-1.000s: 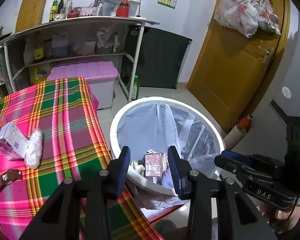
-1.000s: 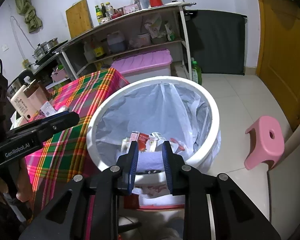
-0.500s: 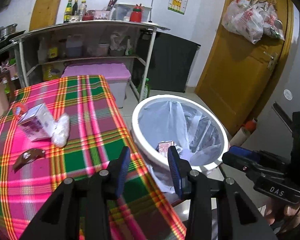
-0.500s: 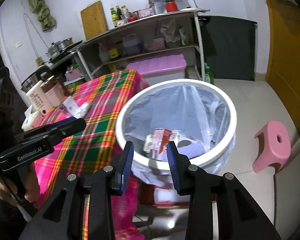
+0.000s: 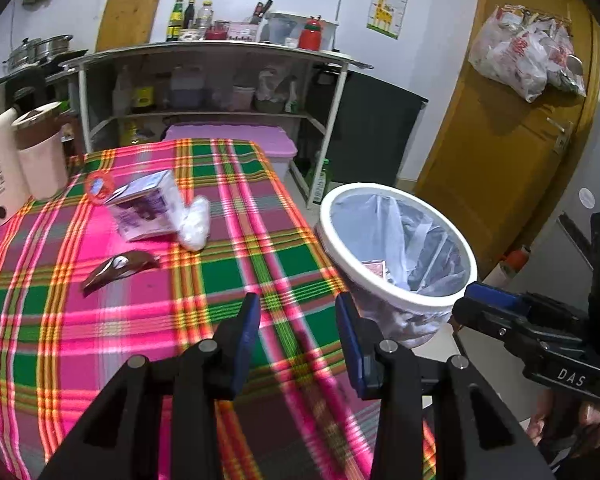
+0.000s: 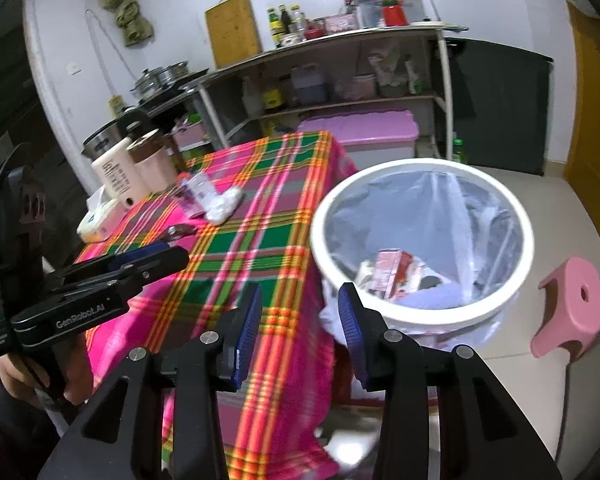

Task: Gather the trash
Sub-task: 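Move both tools back from the bin toward the table, then grasp the brown wrapper with the left tool while the right tool grasps the clear plastic bag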

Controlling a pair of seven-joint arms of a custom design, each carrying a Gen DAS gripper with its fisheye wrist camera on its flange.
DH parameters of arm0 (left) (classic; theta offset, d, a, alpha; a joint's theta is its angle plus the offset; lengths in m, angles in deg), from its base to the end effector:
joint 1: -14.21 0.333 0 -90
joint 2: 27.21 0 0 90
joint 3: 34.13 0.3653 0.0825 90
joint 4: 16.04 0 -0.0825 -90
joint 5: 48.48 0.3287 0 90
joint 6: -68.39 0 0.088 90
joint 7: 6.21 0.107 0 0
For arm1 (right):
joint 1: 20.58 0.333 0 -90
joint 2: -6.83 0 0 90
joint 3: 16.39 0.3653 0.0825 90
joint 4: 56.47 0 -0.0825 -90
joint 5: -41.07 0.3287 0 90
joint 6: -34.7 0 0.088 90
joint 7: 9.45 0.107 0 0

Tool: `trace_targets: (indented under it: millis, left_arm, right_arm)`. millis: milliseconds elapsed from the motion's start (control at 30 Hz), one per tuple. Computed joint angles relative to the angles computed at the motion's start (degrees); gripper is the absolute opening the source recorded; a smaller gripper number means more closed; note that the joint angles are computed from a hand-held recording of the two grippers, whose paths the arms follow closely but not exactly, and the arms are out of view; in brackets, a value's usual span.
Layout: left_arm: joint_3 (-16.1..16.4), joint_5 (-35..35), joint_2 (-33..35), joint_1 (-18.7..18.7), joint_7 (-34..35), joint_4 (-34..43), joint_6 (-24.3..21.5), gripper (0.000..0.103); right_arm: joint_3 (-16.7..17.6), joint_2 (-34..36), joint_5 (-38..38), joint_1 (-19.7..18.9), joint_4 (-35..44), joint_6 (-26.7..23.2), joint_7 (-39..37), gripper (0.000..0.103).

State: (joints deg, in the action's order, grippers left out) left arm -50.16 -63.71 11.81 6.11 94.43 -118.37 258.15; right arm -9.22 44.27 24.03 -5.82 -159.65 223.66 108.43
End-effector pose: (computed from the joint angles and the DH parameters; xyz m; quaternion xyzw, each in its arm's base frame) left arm 0.6654 -0.2161 0.3604 -0.5806 0.6988 -0.3807 0.1721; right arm 0.6411 0.2689 0.3677 -0.6911 0.5939 -0.1510 0.3831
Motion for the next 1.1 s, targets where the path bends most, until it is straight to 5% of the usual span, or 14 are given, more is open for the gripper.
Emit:
trace_targets:
  millis: [100, 500, 1100]
  left_arm:
    - [-0.17, -0.32, -0.76, 0.87, -0.35, -2.06, 1.3, 0.04]
    - [0.07, -0.03, -2.46, 3.74, -2.55, -6.48, 4.44, 0.04]
    - [6.54, -0.82, -0.22, 2.85, -2.71, -2.1, 2.22, 0.046]
  right_arm:
    - [2.82, 0.58, -0.55, -1.44, 0.85, -1.16, -0.91, 0.041]
    - [4.48, 2.1, 1.32, -0.64, 4.64, -5.39, -3.05, 0.041]
    - [7.59, 8.21, 5.99, 0.61, 16.75, -13.61, -10.25, 0.041]
